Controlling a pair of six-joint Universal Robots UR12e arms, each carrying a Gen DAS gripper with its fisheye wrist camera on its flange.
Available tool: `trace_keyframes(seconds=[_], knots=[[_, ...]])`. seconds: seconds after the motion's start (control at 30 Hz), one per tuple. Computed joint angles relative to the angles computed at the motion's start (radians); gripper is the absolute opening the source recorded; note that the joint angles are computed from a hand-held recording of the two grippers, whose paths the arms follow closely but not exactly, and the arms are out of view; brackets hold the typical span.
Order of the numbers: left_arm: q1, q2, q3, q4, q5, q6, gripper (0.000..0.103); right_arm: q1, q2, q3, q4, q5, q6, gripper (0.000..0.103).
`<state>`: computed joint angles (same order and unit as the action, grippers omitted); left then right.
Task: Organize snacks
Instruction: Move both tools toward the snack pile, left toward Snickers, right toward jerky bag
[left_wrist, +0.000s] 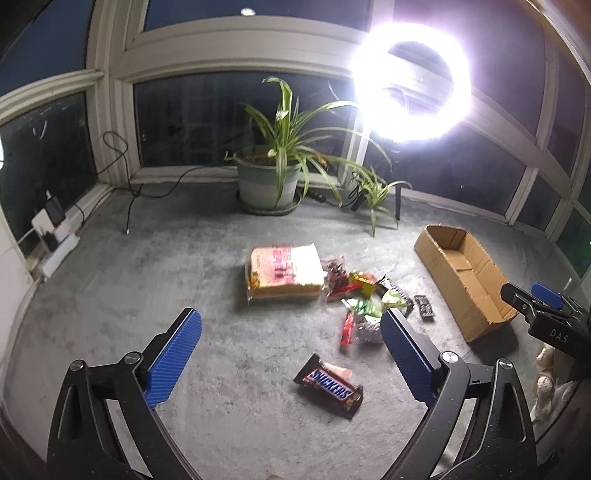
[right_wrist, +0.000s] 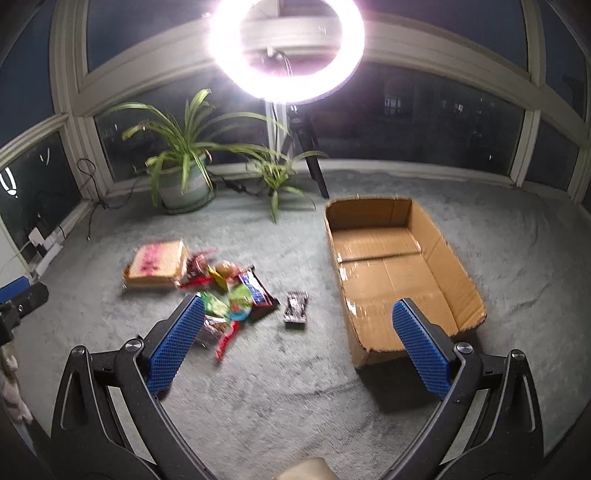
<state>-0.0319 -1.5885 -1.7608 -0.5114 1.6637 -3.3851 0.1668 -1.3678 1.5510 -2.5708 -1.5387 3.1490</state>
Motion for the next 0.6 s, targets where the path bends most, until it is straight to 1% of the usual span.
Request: trace_keyframes(seconds=[0.07,0.17,0.23,0.33,0.5,0.57,0.6], knots=[[0.005,-0.001,-0.003,-0.012,-0.010,-0.003,0.092,-0.005,0.001,-0.004,0.034,0.013,-0.001,0.103],[0.008,-0.001,-0.008,-0.029,-0.021,-0.006,0.090,-0.011,0.003,-0.003,0.058,0.038,-0.007,0.103],[0.013,-0.001,-0.012,-0.046,-0.038,-0.013,0.085,-0.014,0.006,-0.005,0.079,0.061,-0.017,0.097],[0.017,0.001,-0.019,-0.065,-0.059,-0.022,0.082,-0.017,0.012,-0.011,0.112,0.098,-0.034,0.092],[0.019,0.003,-0.030,-0.092,-0.086,-0.037,0.079,-0.018,0.023,-0.022,0.155,0.156,-0.066,0.091],[0.019,0.003,-0.034,-0.102,-0.090,-0.048,0.078,-0.015,0.029,-0.029,0.176,0.178,-0.088,0.082],[0.020,0.005,-0.038,-0.108,-0.092,-0.055,0.078,-0.012,0.034,-0.037,0.203,0.190,-0.108,0.076]])
